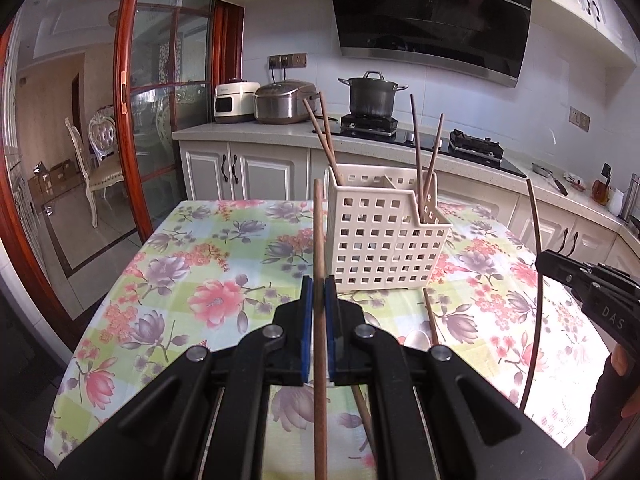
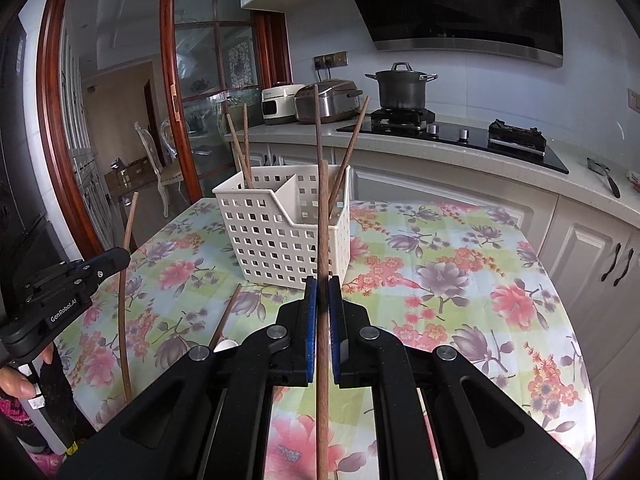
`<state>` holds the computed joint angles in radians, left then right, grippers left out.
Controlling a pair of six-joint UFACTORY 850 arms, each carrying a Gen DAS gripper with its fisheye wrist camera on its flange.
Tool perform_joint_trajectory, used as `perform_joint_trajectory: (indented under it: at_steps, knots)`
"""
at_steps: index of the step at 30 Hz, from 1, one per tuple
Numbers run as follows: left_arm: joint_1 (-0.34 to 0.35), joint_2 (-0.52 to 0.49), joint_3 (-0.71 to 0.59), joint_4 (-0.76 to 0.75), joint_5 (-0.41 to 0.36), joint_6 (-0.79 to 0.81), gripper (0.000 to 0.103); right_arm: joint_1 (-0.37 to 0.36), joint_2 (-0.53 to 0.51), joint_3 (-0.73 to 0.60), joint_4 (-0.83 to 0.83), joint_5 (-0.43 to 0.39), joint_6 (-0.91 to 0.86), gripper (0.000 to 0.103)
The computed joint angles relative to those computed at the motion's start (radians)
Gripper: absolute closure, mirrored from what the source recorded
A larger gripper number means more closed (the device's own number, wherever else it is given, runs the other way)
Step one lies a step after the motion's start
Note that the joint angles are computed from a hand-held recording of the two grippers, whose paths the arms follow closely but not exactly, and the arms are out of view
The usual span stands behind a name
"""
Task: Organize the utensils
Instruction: 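Lift both chopsticks upright and carry them toward the white caddy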
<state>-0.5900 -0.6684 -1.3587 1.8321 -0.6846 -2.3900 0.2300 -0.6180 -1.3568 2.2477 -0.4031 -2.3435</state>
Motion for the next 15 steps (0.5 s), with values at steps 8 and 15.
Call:
perform_joint_trajectory:
  at_steps: [8,15]
  knots:
    - [-0.013,0.020,0.025,0.026,-0.033,-0.029,0.097,0.005,0.027,0.035,0.071,-0.009,-0.088,0.097]
    - [-0.020,0.030,0.040,0.042,-0.049,-0.050,0.097,0.003,0.045,0.054,0.091,-0.024,-0.115,0.097]
